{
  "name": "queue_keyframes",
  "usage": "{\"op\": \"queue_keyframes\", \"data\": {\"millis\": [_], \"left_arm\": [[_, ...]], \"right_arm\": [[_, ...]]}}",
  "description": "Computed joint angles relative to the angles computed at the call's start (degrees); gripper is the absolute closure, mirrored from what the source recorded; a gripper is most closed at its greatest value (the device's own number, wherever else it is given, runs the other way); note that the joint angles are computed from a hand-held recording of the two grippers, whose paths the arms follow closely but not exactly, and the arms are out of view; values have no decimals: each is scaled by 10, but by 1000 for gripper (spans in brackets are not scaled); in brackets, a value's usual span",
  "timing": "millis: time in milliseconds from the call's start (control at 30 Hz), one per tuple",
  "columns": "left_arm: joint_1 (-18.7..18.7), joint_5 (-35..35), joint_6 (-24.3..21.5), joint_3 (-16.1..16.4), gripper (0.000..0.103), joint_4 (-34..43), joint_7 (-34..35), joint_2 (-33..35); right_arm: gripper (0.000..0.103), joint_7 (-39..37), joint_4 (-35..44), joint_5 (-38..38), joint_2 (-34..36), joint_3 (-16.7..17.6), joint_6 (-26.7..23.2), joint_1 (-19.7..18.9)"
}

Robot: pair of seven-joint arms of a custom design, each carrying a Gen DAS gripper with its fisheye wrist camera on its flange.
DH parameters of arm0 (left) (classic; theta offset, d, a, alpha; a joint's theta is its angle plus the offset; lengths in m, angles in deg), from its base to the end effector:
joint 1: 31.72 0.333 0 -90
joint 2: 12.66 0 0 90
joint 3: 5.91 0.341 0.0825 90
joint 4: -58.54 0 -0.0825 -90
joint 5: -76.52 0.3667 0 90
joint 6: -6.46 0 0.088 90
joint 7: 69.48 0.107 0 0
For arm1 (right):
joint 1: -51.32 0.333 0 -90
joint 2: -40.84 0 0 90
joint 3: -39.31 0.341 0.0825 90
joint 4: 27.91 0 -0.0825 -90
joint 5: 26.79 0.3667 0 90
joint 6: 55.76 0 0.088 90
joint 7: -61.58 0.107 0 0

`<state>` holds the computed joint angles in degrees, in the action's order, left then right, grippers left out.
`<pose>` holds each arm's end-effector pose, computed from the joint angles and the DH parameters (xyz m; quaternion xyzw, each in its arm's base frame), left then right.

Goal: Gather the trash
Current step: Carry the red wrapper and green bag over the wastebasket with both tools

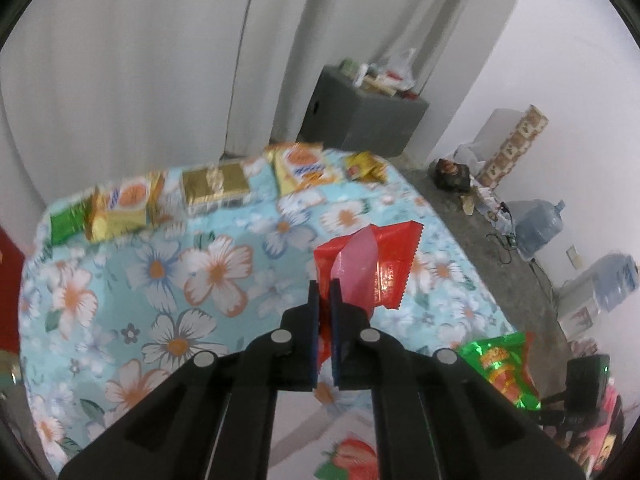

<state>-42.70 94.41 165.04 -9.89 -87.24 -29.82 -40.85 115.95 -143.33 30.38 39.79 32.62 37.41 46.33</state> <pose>0.3926 -0.1224 0.5500 -0.7672 0.5285 -0.3093 0.1910 0.5137 -0.0191 0.5104 -0.6613 0.5655 0.3201 0.3748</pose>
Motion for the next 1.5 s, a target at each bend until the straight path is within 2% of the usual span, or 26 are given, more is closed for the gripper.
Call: {"op": "queue_keyframes", "data": {"millis": [167, 433, 667, 800, 1033, 1200, 1333, 1500], "left_arm": [[11, 40, -7, -36, 99, -1, -19, -34], [-5, 88, -13, -72, 99, -10, -59, -79], [-32, 111, 0, -92, 99, -16, -94, -86], [-45, 119, 28, -101, 99, -18, -118, -77], [-57, 127, 86, -113, 99, 18, -149, -13], [-48, 157, 125, -137, 99, 78, -160, 58], [-71, 157, 127, -133, 99, 141, -135, 127], [-106, 129, 110, -130, 99, 240, -68, 228]], "right_arm": [[101, -4, -4, 10, -12, -2, -1, 0], [102, -12, -11, 22, -35, -13, -9, -7], [102, -11, -23, 29, -56, -24, -8, -16], [102, -7, -32, 34, -71, -32, -1, -24], [102, -2, -33, 53, -83, -53, 17, -45], [102, 2, -26, 60, -85, -71, 38, -68], [102, 5, -22, 71, -84, -85, 58, -89], [102, 8, -9, 82, -68, -100, 87, -116]]}}
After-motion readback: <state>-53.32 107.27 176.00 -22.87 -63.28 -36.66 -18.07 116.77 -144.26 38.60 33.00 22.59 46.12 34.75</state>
